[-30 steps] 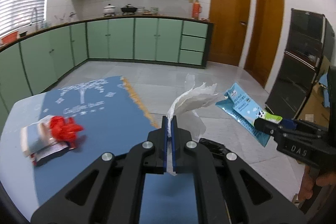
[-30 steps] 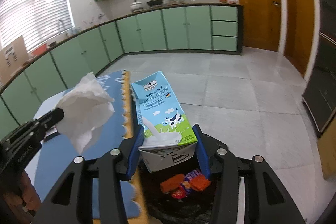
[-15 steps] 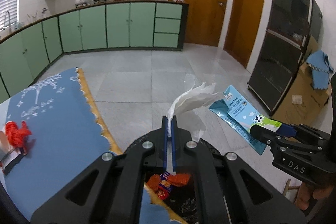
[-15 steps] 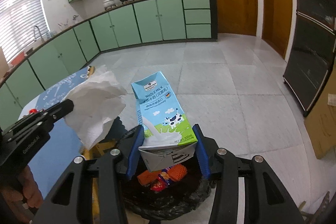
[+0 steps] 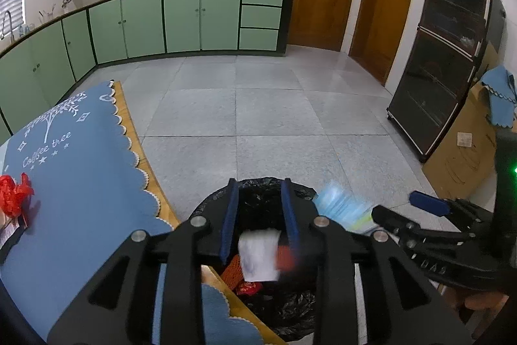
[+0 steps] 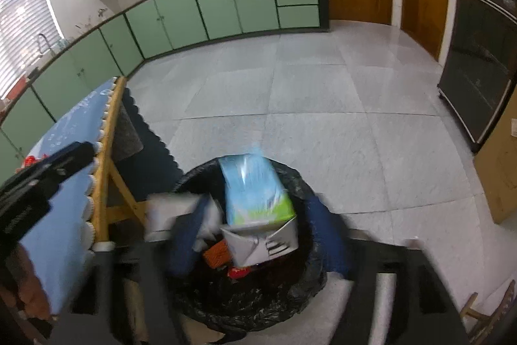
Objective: Collect trash
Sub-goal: 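Open both grippers over the bin, dropping the carton and tissue, then move both grippers back to the table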
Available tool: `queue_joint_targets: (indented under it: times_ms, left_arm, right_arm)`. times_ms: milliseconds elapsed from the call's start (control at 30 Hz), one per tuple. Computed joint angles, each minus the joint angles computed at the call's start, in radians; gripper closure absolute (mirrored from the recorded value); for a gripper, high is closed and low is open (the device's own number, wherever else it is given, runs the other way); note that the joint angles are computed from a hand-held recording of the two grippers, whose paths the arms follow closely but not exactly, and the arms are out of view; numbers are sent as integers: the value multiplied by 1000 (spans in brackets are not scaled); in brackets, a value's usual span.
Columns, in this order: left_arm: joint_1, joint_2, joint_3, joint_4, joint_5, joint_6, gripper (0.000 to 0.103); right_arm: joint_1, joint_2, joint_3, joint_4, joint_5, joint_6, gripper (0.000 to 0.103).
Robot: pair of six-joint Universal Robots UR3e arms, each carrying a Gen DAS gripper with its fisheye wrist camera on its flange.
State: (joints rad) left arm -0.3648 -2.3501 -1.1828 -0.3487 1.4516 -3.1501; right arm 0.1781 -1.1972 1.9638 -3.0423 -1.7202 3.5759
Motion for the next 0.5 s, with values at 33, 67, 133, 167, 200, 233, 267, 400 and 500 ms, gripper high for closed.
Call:
queue_joint_targets:
  times_ms: [33, 67, 133, 167, 200, 233, 267, 400, 500]
  left_arm:
    - [3, 7, -9, 5, 0, -3, 73]
    - [10, 18, -24, 14, -1, -5, 72]
    - [20, 35, -44, 22, -3, -10, 70]
    - [29, 53, -68, 34, -6, -13, 69]
    - [34, 67, -86, 43, -5, -15, 66]
    - [39, 81, -104, 53, -5, -17, 63]
    - [51, 109, -143, 76, -5, -17, 62]
    - [87, 199, -255, 139, 6, -26, 52]
    - [129, 288, -369, 198, 27, -25, 46]
  right_arm:
    - [6, 2, -4, 3, -9, 2, 25]
    - [5, 1, -9, 7, -5, -1, 25]
    - [8, -13, -5, 4, -9, 2, 25]
    - [11, -18, -6, 6, -11, 2, 25]
    - [13, -25, -8, 8, -12, 2, 25]
    - [10, -35, -4, 5, -10, -4, 25]
    - [15, -45, -10, 5, -14, -6, 24]
    - [54, -69, -48, 9, -40, -12, 18]
    - [91, -62, -117, 23, -49, -30, 12]
